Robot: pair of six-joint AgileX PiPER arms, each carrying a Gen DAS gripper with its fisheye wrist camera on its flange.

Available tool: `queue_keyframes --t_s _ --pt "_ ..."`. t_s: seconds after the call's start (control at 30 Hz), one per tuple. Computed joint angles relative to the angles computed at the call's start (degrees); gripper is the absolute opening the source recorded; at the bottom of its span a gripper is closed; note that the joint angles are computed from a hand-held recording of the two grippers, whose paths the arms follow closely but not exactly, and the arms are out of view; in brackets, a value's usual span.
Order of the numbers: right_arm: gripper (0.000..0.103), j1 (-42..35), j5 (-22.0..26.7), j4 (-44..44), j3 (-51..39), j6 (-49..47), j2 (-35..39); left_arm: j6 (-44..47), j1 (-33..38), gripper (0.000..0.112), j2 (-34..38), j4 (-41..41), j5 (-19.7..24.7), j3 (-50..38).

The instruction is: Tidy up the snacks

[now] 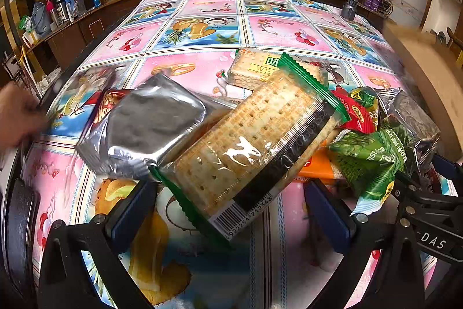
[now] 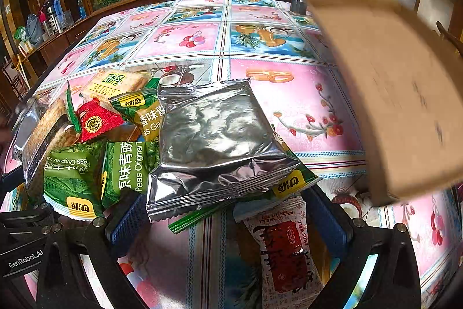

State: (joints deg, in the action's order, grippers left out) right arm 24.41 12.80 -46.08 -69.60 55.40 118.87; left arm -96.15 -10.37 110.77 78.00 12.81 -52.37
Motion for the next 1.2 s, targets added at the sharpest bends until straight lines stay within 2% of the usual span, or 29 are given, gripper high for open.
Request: queue_keyframes --t_s 1.2 --pt "0.103 0.4 0.4 -0.7 -0.2 1.4 0.1 -0.7 0.0 0.103 0.1 0.7 0.0 0.1"
